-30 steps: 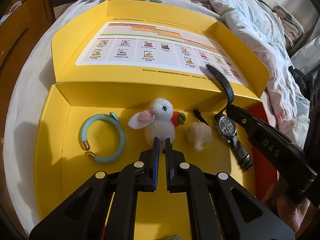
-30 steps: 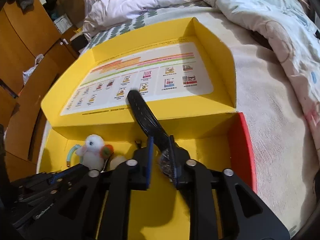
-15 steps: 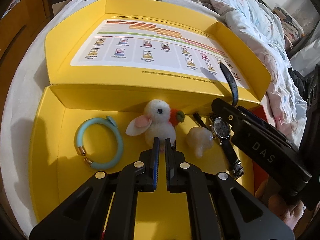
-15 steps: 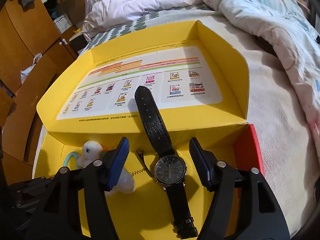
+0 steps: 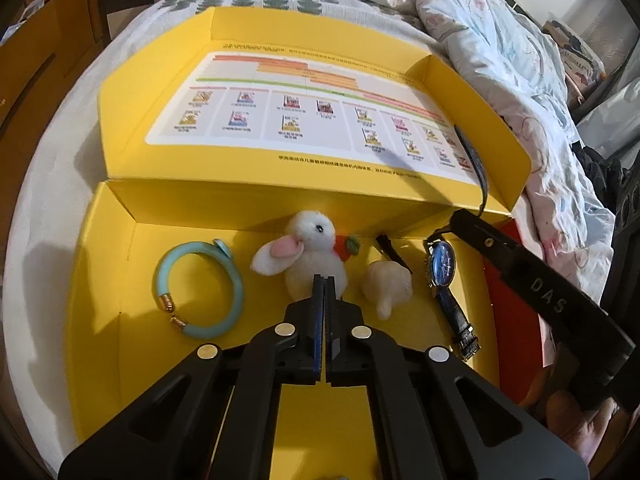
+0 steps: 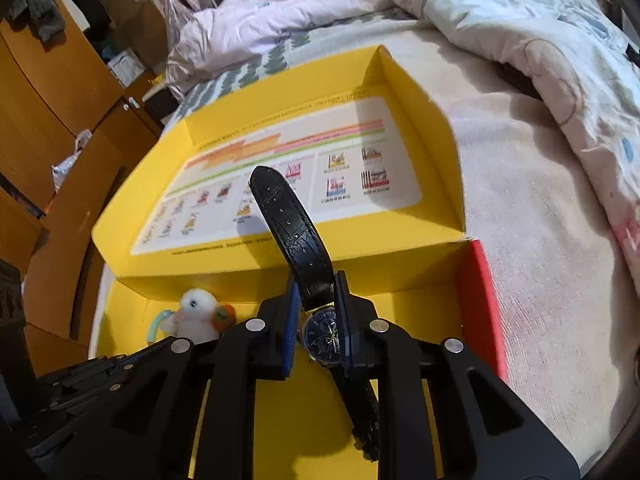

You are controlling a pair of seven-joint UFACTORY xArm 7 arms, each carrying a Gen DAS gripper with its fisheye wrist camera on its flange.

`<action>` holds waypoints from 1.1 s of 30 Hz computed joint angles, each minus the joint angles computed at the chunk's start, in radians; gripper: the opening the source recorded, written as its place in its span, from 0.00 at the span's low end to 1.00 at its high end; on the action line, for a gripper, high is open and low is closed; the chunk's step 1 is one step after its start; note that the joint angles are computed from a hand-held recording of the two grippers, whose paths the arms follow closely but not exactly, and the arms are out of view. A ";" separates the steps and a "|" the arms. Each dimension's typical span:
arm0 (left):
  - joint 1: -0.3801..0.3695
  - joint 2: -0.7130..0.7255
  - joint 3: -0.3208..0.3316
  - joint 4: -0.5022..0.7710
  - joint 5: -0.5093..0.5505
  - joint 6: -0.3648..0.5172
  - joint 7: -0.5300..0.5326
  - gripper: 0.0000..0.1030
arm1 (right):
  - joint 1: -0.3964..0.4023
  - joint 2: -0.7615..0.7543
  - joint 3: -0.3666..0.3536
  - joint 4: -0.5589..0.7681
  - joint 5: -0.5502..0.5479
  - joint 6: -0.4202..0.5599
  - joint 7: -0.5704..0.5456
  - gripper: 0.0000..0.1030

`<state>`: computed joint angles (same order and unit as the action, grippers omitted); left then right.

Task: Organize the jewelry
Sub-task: 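Grasp the black-strap wristwatch by its strap with the right tool and lift it, then grasp the white plush bunny with left tool while right tool carries the watch out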

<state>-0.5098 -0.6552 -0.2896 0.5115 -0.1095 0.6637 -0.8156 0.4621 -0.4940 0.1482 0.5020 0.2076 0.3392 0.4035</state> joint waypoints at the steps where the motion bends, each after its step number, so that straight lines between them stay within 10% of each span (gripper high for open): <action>1: 0.000 -0.007 0.000 0.001 0.000 0.005 -0.002 0.00 | -0.004 -0.011 0.001 0.000 -0.002 0.005 0.004 0.17; 27: 0.022 -0.027 0.001 0.036 0.007 0.129 0.014 0.00 | 0.011 -0.349 -0.025 0.012 0.023 0.170 0.016 0.07; 33: 0.023 -0.003 -0.039 0.051 0.032 0.113 -0.004 0.33 | 0.010 -0.396 -0.025 0.032 0.032 0.181 0.001 0.07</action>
